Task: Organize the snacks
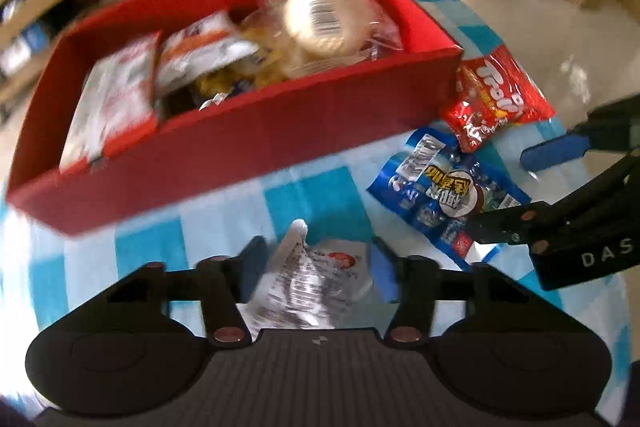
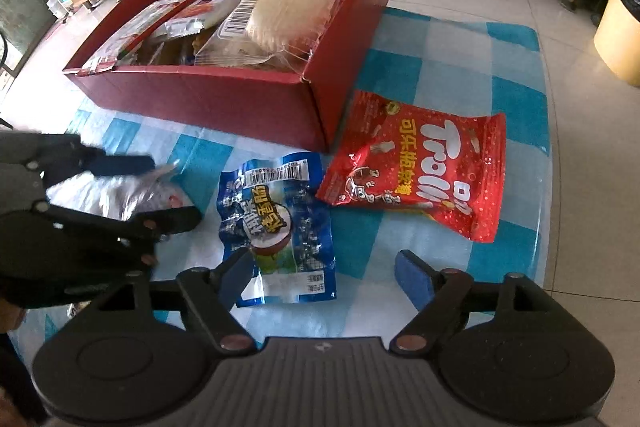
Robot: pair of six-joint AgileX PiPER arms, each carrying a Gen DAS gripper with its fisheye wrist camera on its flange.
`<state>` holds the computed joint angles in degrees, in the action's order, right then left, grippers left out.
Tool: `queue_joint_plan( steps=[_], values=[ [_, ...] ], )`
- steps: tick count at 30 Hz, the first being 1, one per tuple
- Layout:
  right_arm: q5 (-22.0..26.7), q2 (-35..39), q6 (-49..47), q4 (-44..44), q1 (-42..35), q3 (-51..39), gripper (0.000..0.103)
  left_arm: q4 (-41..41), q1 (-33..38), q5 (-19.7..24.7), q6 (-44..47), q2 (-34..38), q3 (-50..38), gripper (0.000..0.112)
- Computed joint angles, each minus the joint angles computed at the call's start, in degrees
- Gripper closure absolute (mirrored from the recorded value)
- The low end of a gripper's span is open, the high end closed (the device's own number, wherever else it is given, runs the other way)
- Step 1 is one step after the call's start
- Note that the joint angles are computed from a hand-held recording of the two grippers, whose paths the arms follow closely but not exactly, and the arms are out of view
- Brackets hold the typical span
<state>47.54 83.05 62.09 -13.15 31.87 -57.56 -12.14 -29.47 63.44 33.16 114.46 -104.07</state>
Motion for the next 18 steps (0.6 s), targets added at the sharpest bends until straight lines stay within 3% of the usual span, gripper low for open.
queue_joint_plan(
  steps=[7, 11, 16, 18],
  values=[
    [1.9, 1.4, 1.0, -2.1, 2.5, -1.4, 0.022, 2.0, 2.7, -0.3, -3.0, -5.8, 7.3, 0.062],
    [0.1, -0.1, 0.8, -0.9, 2.0, -0.9, 0.023, 2.4, 4.4, -0.8, -4.0, -9.4, 11.6, 0.063],
    [-2.1, 2.8, 0.4, -0.4, 1.5, -4.1, 0.022, 2.2, 5.3, 0.2, -8.0, -6.2, 7.8, 0.062],
    [-0.4, 6.0, -0.3, -0.7, 1.9, -6.8, 0.021, 3.3, 4.6, -1.0, -7.9, -6.7, 8.8, 0.059]
  ],
)
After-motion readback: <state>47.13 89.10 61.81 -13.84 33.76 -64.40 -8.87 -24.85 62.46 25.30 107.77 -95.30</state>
